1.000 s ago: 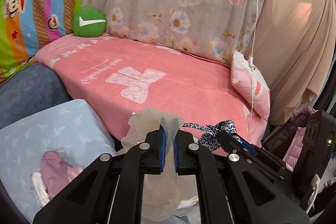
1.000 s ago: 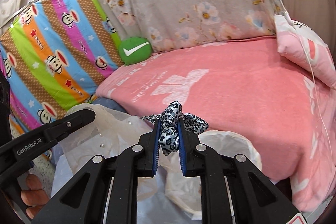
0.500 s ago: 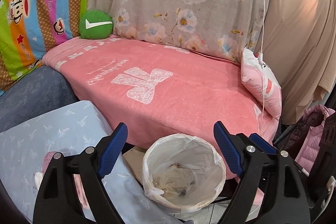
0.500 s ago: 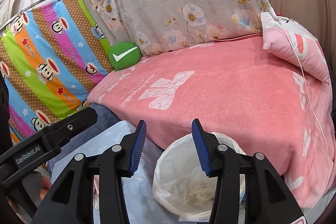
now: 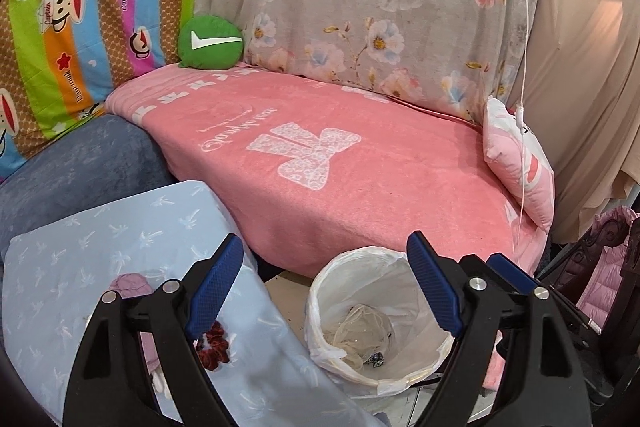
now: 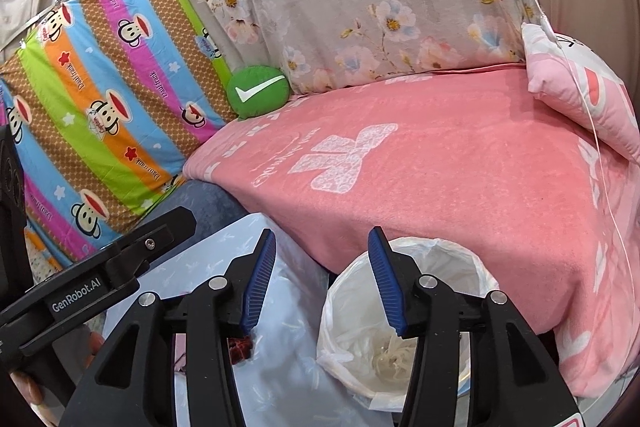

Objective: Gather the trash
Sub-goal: 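Move both open grippers back over the remaining pile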

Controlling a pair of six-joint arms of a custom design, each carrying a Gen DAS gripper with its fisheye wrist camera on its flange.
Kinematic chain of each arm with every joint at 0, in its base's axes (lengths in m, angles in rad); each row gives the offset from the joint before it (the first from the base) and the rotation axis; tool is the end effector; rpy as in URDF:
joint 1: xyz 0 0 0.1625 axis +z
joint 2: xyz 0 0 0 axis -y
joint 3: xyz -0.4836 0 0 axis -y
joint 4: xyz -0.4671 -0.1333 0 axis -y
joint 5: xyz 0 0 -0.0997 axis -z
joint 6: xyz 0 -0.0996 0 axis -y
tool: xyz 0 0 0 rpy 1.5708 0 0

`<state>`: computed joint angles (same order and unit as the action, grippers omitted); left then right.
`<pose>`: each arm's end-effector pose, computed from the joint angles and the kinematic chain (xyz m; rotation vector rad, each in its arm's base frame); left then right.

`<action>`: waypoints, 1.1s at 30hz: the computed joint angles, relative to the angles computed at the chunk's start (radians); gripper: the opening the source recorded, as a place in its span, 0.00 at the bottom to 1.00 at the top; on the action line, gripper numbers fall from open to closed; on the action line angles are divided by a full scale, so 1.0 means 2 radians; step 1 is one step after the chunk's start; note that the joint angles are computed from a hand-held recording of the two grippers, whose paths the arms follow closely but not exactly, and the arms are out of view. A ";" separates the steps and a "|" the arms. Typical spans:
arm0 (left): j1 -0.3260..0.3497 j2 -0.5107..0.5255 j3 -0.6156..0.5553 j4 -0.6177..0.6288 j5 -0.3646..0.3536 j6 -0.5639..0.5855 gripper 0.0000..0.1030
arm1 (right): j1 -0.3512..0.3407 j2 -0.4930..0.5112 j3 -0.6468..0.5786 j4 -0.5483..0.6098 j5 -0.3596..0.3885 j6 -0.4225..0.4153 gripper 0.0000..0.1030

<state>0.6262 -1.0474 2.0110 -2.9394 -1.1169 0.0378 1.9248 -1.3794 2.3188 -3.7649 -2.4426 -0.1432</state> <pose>-0.4109 -0.5156 0.1548 1.2042 2.5328 -0.8004 0.2128 -0.4113 0.3351 -0.1596 -2.0666 1.5122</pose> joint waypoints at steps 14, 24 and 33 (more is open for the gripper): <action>0.024 -0.021 0.019 -0.001 0.035 -0.008 0.78 | 0.008 0.041 -0.013 0.045 0.007 0.021 0.47; 0.054 -0.040 0.036 0.012 0.068 -0.021 0.78 | 0.008 0.089 -0.030 0.088 0.026 0.046 0.47; 0.093 -0.057 0.046 0.042 0.109 -0.041 0.78 | 0.009 0.143 -0.062 0.131 0.034 0.052 0.47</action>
